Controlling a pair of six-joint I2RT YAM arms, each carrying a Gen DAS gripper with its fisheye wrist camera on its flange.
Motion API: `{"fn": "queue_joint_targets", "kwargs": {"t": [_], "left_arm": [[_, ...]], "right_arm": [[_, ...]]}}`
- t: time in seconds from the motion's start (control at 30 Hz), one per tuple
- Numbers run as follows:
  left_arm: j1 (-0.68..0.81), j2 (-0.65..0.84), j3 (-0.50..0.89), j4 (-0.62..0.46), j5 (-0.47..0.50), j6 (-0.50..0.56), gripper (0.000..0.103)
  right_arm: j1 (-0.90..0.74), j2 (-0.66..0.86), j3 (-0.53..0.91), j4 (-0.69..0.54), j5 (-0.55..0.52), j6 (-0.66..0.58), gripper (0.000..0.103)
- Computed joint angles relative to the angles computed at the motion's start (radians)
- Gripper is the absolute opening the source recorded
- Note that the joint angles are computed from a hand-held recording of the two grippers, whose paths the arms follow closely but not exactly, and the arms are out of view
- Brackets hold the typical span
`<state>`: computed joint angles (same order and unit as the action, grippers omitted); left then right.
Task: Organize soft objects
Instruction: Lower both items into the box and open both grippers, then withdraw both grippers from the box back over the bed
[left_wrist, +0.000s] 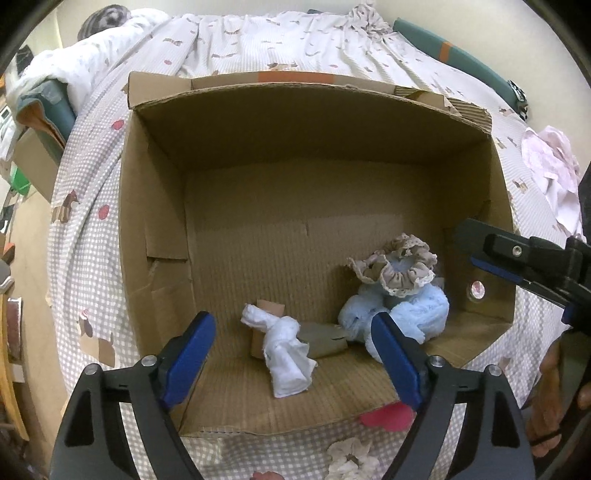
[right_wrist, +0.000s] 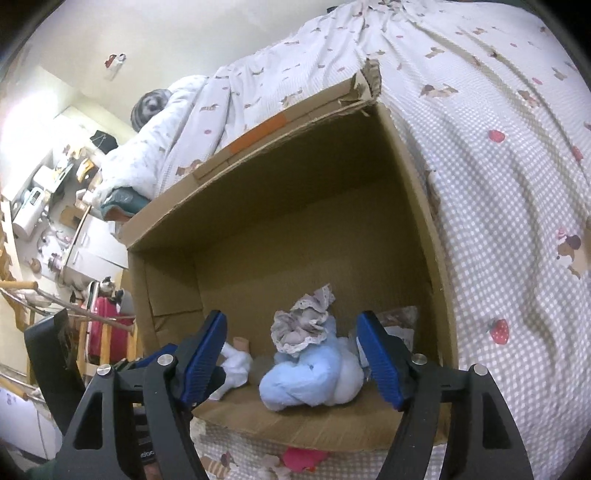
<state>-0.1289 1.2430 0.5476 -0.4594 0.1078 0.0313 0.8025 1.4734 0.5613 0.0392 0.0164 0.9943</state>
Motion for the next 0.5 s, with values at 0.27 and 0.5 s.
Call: {"fn": "queue_joint_targets", "kwargs": {"t": [0.27, 0.5], "left_arm": [[-0.026, -0.085, 0.003, -0.051, -0.009, -0.016, 0.088], [-0.003, -0.146, -0.023, -0.074, -0.022, 0.0, 0.088]], "right_arm": [[0.013, -0.003, 0.009, -0.026, 0.012, 0.0, 0.077], [0.047, -0.044, -0.001, -0.057, 0.049, 0.027, 0.077]]}}
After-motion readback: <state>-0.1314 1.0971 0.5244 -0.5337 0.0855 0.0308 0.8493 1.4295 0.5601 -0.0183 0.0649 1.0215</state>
